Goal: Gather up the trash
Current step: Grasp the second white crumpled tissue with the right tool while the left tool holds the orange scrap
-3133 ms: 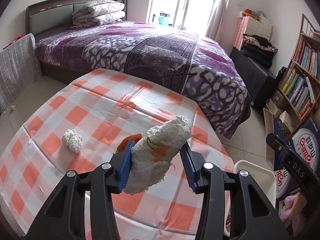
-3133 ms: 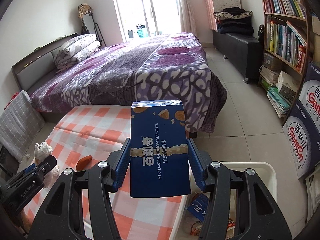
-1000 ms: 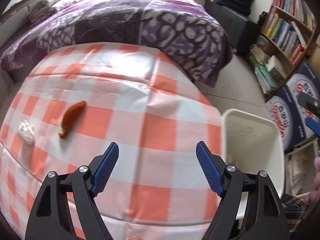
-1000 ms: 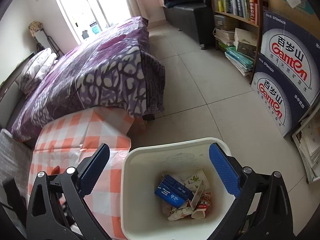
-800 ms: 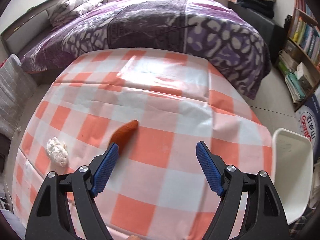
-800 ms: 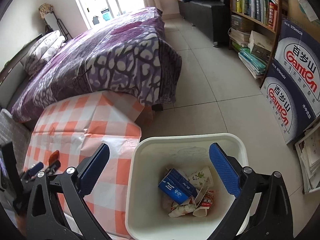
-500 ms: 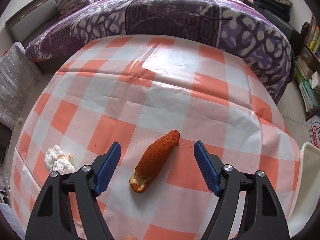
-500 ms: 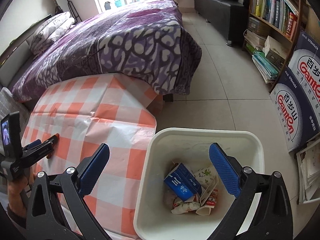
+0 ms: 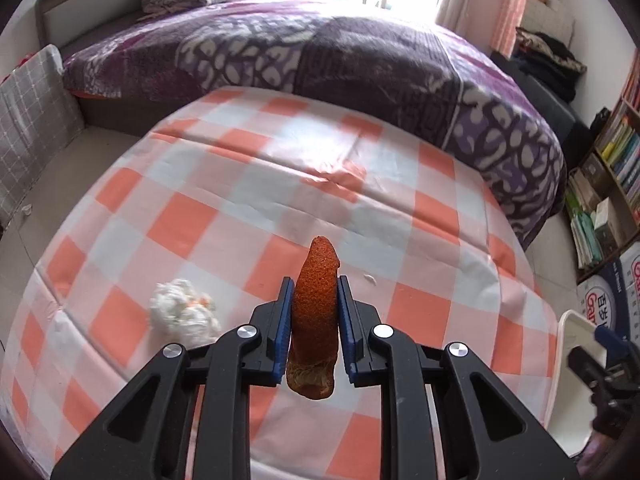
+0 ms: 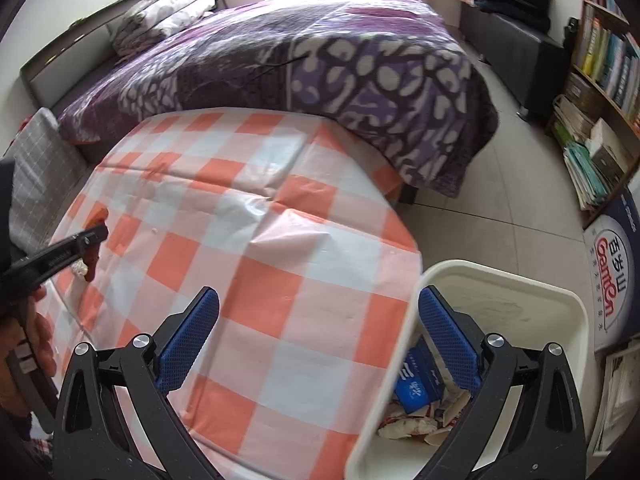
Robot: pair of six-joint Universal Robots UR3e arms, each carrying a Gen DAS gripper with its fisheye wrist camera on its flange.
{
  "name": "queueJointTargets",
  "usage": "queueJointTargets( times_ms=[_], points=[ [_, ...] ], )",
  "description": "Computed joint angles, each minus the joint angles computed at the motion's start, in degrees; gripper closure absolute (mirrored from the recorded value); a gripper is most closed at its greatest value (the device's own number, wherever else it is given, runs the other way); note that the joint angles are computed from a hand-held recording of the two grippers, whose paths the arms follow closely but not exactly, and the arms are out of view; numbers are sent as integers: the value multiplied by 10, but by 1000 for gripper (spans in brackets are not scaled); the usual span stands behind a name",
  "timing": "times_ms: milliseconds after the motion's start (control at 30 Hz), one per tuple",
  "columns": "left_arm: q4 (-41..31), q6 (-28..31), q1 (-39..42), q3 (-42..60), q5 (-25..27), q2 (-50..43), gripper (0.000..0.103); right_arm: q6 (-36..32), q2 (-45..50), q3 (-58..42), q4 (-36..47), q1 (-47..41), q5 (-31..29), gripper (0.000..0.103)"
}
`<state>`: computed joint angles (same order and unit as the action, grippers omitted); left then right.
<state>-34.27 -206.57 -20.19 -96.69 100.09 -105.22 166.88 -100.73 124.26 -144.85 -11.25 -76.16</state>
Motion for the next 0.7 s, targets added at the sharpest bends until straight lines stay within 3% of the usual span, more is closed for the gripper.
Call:
queueJointTargets(
  times_ms=[167,333,500,700],
  points=[
    [-64,22,70,-82,5,173,82,-3,85,-51,-43,115,8,7],
    [-147,70,176,-147,-3,355,82,-2,213,-168,-64,261,7,7],
    [-232,74,345,-185,-132,509,82,5,331,-290,-57,368,-26,7],
    [-275,80,407,-178,-182,556,82,38,430,-390,-53,406,-31,8]
  ],
)
